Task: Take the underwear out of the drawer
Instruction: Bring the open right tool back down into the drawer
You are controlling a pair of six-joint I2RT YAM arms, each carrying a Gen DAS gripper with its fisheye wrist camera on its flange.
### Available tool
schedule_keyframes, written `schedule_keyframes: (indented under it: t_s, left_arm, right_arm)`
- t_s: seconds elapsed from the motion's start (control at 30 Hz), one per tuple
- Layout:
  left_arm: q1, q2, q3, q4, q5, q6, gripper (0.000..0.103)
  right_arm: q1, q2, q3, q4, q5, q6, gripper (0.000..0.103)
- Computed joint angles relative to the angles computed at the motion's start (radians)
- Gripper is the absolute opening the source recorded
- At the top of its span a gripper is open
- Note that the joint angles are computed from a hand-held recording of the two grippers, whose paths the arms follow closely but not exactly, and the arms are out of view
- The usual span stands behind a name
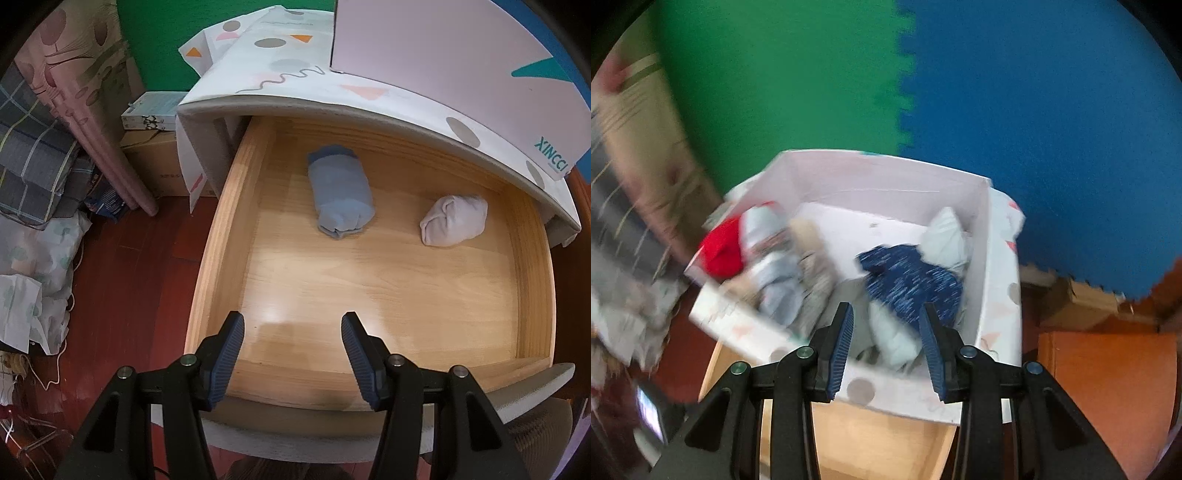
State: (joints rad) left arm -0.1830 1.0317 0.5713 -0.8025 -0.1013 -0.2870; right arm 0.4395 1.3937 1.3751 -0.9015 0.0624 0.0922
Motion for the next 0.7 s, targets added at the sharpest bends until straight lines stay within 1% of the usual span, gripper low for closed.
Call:
schedule_keyframes:
  t_s: [0.07, 0.1, 0.23, 0.3, 0.4, 0.5, 0.57, 0.7]
  left_arm:
    - [0.000, -0.005, -0.001, -0.001, -0.007, -0.006, 0.056]
    - [-0.001, -0.007, -0.002, -0.001, -0.011, -0.009, 0.056]
    - [0.000, -0.018, -0.002, -0.005, -0.032, -0.024, 0.056]
    - [0.004, -0.026, -0.003, -0.007, -0.039, -0.028, 0.056]
    - [0.020, -0.036, -0.003, -0.010, -0.035, -0.025, 0.056]
    - [0.037, -0.048, -0.006, -0.010, -0.032, -0.029, 0.056]
    - [0.051, -0.059, -0.007, -0.009, -0.029, -0.031, 0.056]
    - [0.078, -0.070, -0.011, -0.005, -0.017, -0.036, 0.056]
  right_arm:
    - [0.037, -0.062, -0.068, 0.021, -0.005, -0.063, 0.035]
    - [0.052, -0.090, -0.106, 0.030, -0.024, -0.085, 0.035]
    - [0.123, -0.165, -0.254, 0.073, -0.040, -0.102, 0.035]
    - [0.165, -0.183, -0.333, 0.106, -0.020, -0.107, 0.035]
    - [0.219, -0.174, -0.427, 0.151, 0.008, -0.118, 0.035]
    - [0.256, -0.147, -0.498, 0.206, 0.010, -0.131, 0.034]
    - [0.277, -0.125, -0.517, 0.225, 0.024, -0.142, 0.034]
    - [0.279, -0.069, -0.553, 0.300, 0.028, -0.189, 0.034]
